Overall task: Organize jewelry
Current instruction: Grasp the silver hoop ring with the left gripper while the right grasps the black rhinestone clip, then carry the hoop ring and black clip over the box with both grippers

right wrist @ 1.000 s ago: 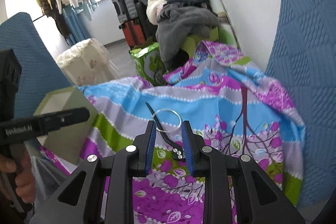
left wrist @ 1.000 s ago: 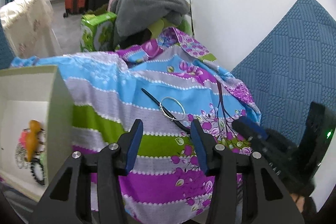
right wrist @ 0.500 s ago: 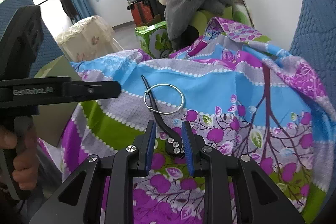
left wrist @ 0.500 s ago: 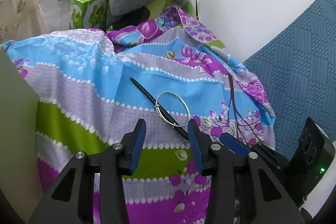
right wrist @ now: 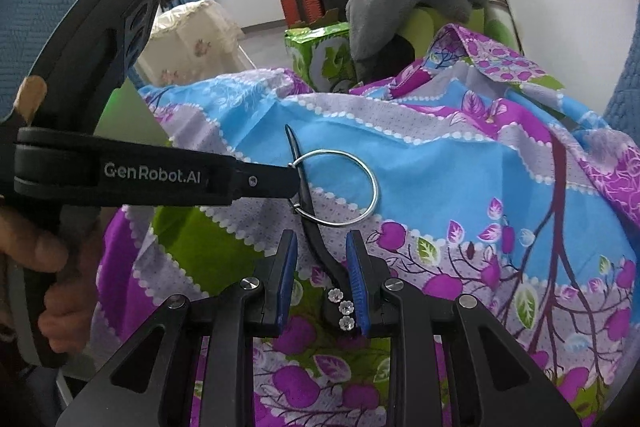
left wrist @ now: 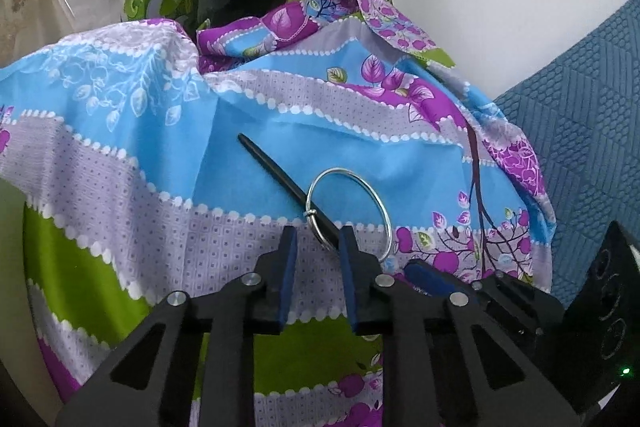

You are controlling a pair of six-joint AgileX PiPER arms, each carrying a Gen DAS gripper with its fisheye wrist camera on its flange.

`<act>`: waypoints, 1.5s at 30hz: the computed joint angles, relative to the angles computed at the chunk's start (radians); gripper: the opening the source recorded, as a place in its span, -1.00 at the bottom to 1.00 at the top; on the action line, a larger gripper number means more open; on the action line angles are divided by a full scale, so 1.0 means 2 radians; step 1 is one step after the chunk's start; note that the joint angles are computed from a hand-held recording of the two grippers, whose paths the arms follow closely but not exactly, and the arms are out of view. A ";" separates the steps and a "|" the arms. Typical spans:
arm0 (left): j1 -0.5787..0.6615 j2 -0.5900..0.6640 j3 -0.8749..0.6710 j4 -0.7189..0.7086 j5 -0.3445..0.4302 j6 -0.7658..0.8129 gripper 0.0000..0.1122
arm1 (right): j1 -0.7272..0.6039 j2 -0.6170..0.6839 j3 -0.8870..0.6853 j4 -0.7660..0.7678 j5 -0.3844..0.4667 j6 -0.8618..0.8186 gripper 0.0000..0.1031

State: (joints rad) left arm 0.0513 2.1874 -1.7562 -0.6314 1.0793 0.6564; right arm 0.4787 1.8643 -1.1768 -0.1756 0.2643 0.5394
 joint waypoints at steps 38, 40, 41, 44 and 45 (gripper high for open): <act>0.039 -0.077 0.045 0.016 0.010 0.031 -0.97 | 0.046 -0.021 -0.020 -0.140 0.113 0.183 -0.86; 0.047 -0.089 0.055 0.009 0.012 0.041 -0.97 | 0.048 -0.031 -0.019 -0.147 0.119 0.198 -0.86; 0.051 -0.094 0.062 0.004 0.013 0.047 -0.97 | 0.049 -0.038 -0.016 -0.150 0.120 0.205 -0.86; 0.061 -0.118 0.088 0.002 0.011 0.065 -0.97 | 0.053 -0.062 -0.005 -0.154 0.123 0.225 -0.86; 0.066 -0.127 0.099 0.001 0.011 0.073 -0.97 | 0.055 -0.070 -0.003 -0.155 0.125 0.231 -0.86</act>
State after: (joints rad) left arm 0.1823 1.9336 -1.5587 -0.6291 1.1016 0.8014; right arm 0.5891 1.7251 -1.1831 -0.4859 0.5150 1.0008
